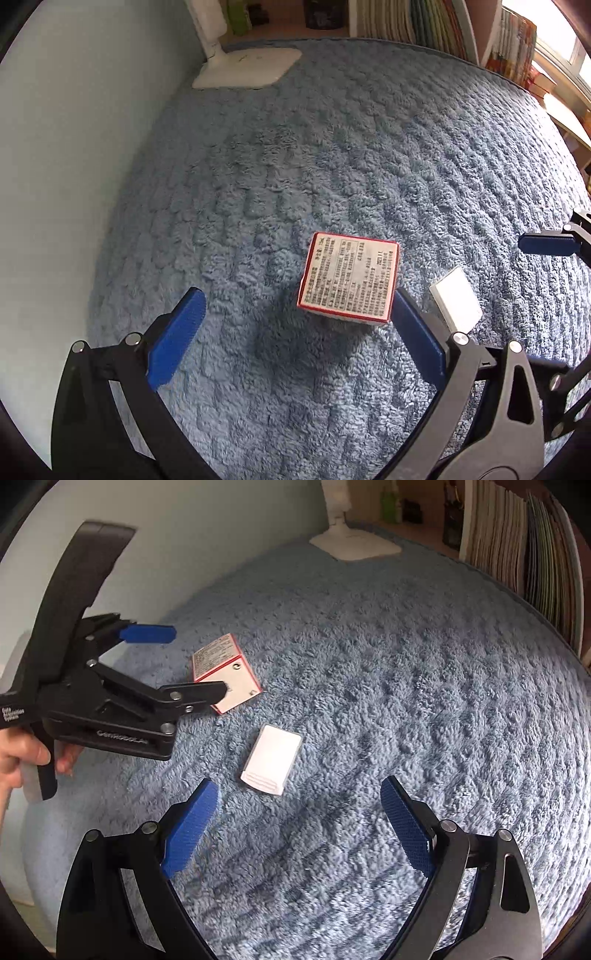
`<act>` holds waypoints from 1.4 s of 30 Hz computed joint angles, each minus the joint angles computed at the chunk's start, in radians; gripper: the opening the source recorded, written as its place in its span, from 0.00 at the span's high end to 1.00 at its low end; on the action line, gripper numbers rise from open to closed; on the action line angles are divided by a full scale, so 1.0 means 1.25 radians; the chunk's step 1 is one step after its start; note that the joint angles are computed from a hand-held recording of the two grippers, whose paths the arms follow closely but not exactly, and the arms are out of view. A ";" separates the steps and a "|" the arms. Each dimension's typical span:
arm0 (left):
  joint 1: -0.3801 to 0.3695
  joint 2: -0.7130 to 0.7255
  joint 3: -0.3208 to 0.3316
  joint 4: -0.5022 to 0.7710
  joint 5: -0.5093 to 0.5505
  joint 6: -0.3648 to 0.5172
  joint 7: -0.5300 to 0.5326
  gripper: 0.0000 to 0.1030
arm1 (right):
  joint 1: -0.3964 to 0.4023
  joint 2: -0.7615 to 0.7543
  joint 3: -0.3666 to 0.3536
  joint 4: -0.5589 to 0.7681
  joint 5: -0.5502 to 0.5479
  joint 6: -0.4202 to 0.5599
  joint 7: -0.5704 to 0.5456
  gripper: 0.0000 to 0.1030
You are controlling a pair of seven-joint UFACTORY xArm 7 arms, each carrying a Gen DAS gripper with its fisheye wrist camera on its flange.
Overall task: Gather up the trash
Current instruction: 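Grasp the white-red printed box with the left tool while the right tool grasps the white card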
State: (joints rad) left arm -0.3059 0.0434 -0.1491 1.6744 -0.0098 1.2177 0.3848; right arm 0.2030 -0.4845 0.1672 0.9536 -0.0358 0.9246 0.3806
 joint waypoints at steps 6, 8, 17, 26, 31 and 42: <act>-0.003 0.038 -0.001 0.031 -0.008 0.002 0.037 0.06 | -0.009 0.029 0.025 0.011 -0.033 -0.020 0.056 0.14; -0.002 0.052 0.000 0.045 -0.015 0.003 0.044 0.06 | -0.011 0.047 0.031 0.019 -0.049 -0.023 0.073 0.15; 0.016 0.072 0.008 0.037 -0.055 0.001 0.100 0.31 | 0.001 0.082 0.045 0.016 -0.114 -0.037 0.095 0.47; 0.011 0.045 0.005 -0.002 -0.052 -0.018 0.097 0.59 | 0.006 0.056 0.006 -0.007 -0.083 -0.049 0.034 0.71; 0.011 0.025 0.005 -0.011 -0.043 -0.016 0.085 0.59 | 0.000 0.042 0.001 -0.010 -0.068 -0.058 0.024 0.71; -0.003 -0.010 -0.003 0.012 0.006 0.015 0.030 0.59 | -0.002 0.003 -0.034 0.000 -0.022 -0.053 -0.046 0.71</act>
